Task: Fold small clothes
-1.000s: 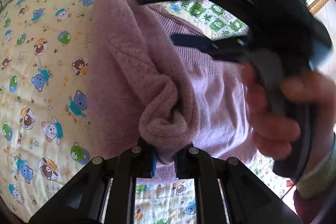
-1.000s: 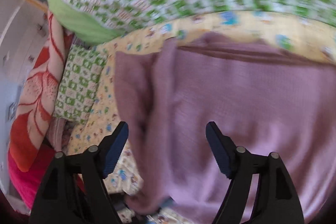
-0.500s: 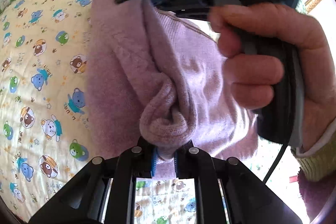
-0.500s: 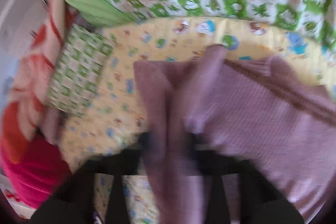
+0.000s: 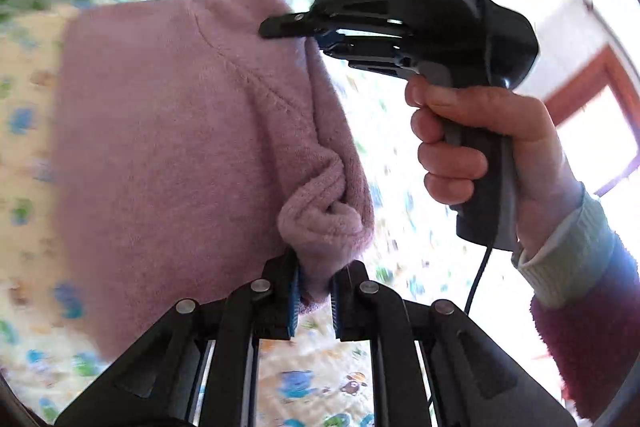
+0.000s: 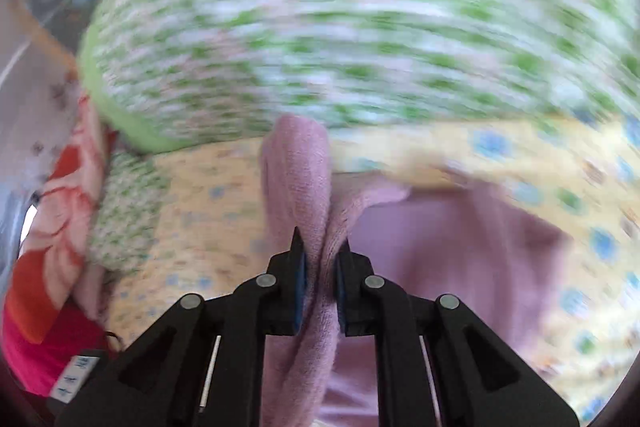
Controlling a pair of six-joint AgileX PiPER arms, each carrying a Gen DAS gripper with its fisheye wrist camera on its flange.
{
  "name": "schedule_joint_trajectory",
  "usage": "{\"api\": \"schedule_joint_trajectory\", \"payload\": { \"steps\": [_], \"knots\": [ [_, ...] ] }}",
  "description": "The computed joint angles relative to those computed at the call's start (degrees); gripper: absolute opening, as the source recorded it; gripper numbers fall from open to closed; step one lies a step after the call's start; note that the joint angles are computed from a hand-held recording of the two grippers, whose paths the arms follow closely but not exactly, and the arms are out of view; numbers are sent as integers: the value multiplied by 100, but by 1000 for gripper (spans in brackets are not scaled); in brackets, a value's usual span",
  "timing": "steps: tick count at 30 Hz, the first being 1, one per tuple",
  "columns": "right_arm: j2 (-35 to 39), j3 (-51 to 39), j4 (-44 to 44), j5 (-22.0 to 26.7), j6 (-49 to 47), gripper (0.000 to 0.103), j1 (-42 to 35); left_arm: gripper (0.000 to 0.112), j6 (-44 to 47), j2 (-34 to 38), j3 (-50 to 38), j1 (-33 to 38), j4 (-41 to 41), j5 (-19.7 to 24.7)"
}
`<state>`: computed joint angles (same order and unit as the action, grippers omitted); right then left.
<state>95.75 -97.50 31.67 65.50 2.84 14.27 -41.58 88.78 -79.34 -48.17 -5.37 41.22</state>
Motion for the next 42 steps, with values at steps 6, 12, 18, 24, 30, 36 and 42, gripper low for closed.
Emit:
{"api": "schedule_joint_trajectory", "payload": {
  "steps": [6, 12, 18, 24, 30, 36, 42],
  "knots": [
    [-610, 2465, 793, -868, -829, 13, -961, 10, 530, 1235, -780, -276, -275, 319],
    [-1070, 2885, 1696, -1429, -1767, 13, -1155, 10, 830, 1404, -946, -93, -490, 264],
    [-707, 2727, 804, -1426, -1002, 30, -955, 27, 1200, 1568, -1018, 165, -929, 480],
    [-1662, 3402, 760, -1341, -823, 42, -1338, 56, 1187, 821, -258, 102, -987, 304],
    [-2702, 3867, 909, -776, -1009, 42, -1280, 66, 374, -321, 809, 143, -455, 331],
    [-3038, 4187, -153, -939, -88, 42, -227, 66, 142, -940, 1578, 920, -414, 340],
    [-2845, 4318, -619, -1152, 423, 27, 409, 67, 225, -831, 1640, 1406, -409, 435]
  ]
}}
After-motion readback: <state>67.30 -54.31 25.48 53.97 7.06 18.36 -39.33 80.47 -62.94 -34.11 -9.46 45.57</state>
